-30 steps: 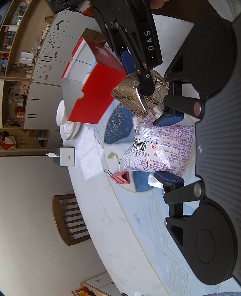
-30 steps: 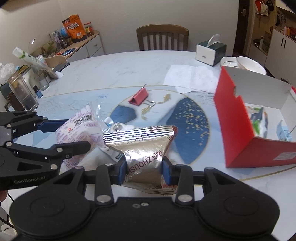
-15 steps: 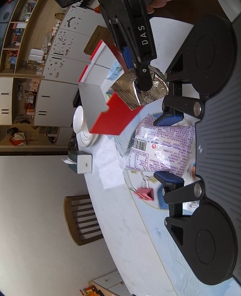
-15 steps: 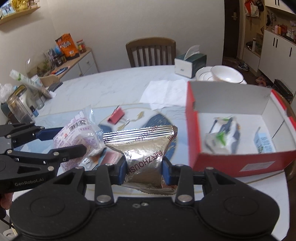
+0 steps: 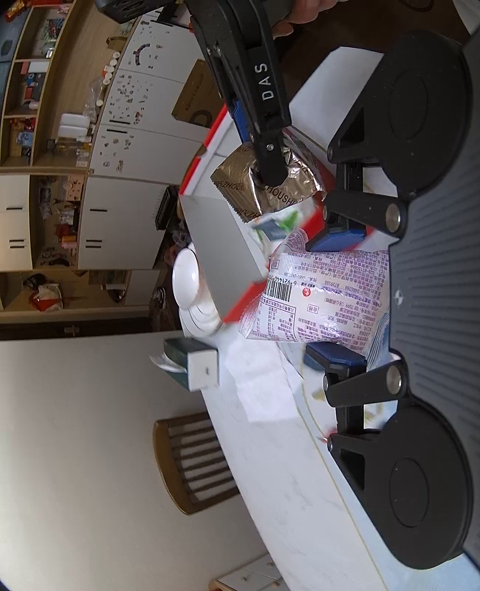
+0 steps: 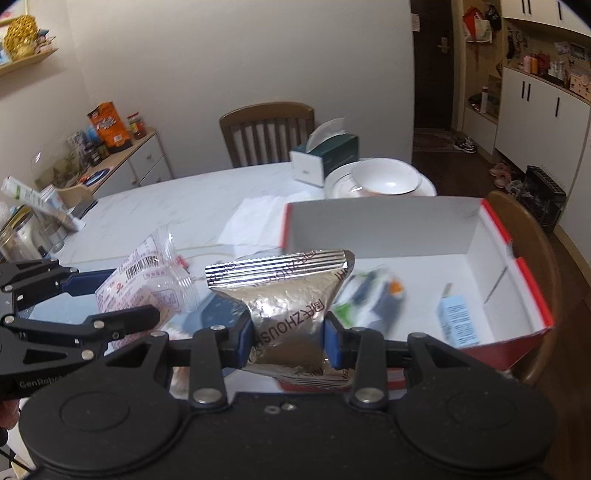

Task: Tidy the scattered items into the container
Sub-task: 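Carry the snack bag and foil packet over the shoebox with both tools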

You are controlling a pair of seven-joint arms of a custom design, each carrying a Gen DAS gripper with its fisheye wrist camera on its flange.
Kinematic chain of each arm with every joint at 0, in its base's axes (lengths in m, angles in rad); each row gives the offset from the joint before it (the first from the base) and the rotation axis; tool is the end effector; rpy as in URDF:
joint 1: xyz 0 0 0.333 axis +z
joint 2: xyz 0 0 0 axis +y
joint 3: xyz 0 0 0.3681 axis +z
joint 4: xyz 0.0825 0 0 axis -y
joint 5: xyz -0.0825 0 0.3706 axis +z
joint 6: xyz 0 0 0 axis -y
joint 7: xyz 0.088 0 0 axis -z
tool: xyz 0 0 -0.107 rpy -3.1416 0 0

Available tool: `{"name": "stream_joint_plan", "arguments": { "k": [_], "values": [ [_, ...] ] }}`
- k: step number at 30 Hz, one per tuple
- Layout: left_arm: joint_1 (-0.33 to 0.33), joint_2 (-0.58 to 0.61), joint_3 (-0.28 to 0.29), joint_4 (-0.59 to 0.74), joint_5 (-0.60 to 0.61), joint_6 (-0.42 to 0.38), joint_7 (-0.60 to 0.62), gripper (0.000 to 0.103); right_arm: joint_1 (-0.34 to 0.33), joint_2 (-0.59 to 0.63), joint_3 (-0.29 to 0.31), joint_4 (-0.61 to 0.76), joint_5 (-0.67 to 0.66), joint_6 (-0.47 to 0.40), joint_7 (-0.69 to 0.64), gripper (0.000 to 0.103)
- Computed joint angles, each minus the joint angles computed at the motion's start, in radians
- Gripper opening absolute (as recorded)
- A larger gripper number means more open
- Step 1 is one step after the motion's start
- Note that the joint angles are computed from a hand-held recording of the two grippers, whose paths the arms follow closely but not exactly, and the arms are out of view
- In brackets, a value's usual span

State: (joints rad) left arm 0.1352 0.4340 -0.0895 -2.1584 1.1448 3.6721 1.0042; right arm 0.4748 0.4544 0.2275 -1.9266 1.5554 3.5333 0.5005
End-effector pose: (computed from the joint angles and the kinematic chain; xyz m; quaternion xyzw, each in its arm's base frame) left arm 0.5697 -0.0872 0.3519 -0.3969 0.8040 -0.3863 0.2165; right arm 0.5433 0.2774 0.3637 -0.6493 0.6521 -0.2064 0.3327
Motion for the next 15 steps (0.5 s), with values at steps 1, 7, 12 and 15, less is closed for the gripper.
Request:
{"name": "stream_joint_plan", "arguments": {
  "k": [1, 7, 12, 15],
  "values": [
    [-0.010, 0.002, -0.004, 0.006, -0.008, -0.005, 0.002, 0.051, -0.006, -0.010, -0.006, -0.021, -0.040, -0.005, 0.044, 0.037],
    [-0.065, 0.021, -0.030, 0.048, -0.035, -0.044, 0.018, 0.051, -0.033, -0.049, -0.052, -0.119, -0.240, -0.024, 0.233, 0.037],
    [-0.101, 0.054, -0.056, 0.104, -0.055, -0.091, 0.030, 0.051, -0.014, -0.058, -0.131, -0.139, -0.285, -0.050, 0.263, 0.037],
    [-0.104, 0.078, -0.086, 0.146, -0.050, -0.131, 0.016, 0.051, 0.001, -0.056, -0.181, -0.142, -0.313, -0.069, 0.288, 0.037]
  ]
}}
